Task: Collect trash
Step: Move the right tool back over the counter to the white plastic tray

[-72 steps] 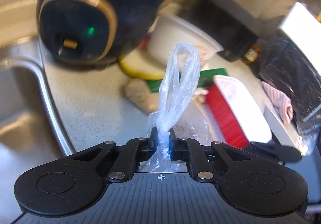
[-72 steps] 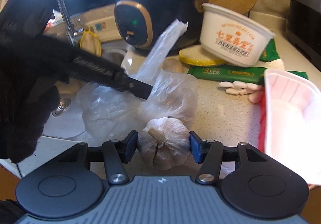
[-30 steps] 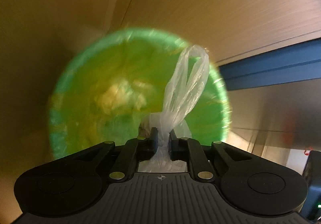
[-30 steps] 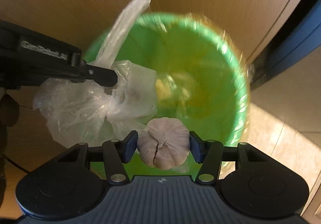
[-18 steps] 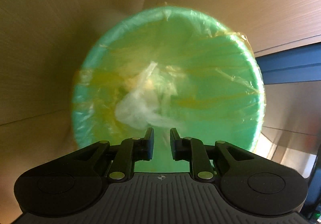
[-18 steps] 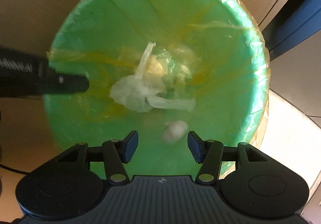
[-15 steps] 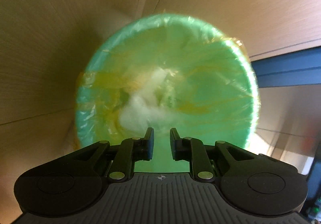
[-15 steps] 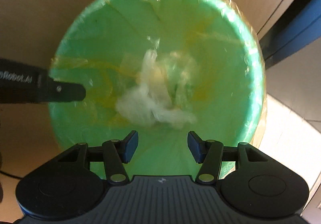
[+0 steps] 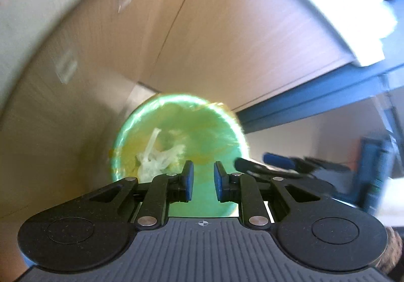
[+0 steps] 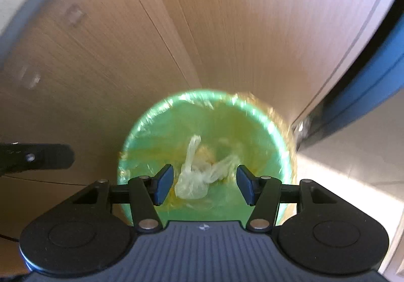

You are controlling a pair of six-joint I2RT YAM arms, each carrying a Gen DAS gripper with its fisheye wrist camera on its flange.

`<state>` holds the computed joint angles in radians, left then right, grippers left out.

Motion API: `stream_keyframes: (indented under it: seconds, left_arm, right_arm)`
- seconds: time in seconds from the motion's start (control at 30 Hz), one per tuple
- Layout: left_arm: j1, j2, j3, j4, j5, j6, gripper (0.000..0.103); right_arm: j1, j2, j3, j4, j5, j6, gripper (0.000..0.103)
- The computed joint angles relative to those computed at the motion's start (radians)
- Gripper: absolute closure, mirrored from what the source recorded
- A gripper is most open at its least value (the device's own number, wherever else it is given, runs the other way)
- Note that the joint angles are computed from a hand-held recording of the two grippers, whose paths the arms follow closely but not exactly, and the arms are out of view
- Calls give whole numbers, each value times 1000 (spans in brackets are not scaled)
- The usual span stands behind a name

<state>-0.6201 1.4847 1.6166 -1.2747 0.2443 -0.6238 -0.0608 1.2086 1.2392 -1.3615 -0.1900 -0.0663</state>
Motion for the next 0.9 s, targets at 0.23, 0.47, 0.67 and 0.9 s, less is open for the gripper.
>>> stream_keyframes:
  seconds: [0.23,0.47,0.67,0.9]
  left_arm:
    - [77,-81,220,-58,68,69,83]
    - [186,-139,414,-112,-110,145,83]
    - [250,-143,536,-186,-316,199,83]
    - [303,-152,488,-244,-386,242,83]
  right_arm:
    - [23,73,329,-113,-32,19,47]
    - [161,140,613,-173,36,101,38]
    - [370,203,763,-149,208,238,29]
    - [454,381,1054,-162,131,226,29]
